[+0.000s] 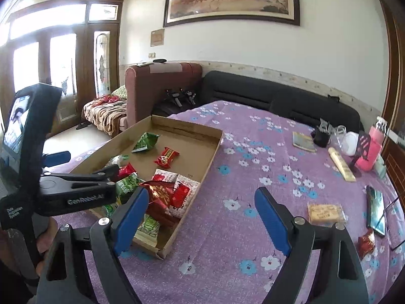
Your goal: Organize snacks
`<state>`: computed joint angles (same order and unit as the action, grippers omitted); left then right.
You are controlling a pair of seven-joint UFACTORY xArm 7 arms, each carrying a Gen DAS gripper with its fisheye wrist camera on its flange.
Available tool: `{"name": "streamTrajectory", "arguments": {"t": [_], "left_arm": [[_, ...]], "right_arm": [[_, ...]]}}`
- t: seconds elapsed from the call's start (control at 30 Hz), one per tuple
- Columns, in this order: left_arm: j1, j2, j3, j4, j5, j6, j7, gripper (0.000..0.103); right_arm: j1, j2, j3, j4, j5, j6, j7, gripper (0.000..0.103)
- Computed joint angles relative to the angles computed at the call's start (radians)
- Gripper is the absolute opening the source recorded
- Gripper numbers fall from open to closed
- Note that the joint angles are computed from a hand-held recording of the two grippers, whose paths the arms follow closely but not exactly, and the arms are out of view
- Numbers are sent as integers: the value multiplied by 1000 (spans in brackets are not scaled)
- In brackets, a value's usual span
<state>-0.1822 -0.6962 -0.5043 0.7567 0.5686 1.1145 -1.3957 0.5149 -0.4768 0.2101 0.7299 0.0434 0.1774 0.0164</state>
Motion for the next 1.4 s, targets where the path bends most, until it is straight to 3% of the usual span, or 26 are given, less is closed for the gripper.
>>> {"name": "streamTrajectory", "arguments": {"t": [0.8, 1.4], "left_arm": [[22, -77, -29, 7, 30, 69, 1, 102], [44, -108, -7, 6, -38, 77, 49, 102]], "right_arm": [[5, 13, -20, 9, 31, 8, -13, 85], [7, 13, -21, 9, 34, 10, -16, 85]]}}
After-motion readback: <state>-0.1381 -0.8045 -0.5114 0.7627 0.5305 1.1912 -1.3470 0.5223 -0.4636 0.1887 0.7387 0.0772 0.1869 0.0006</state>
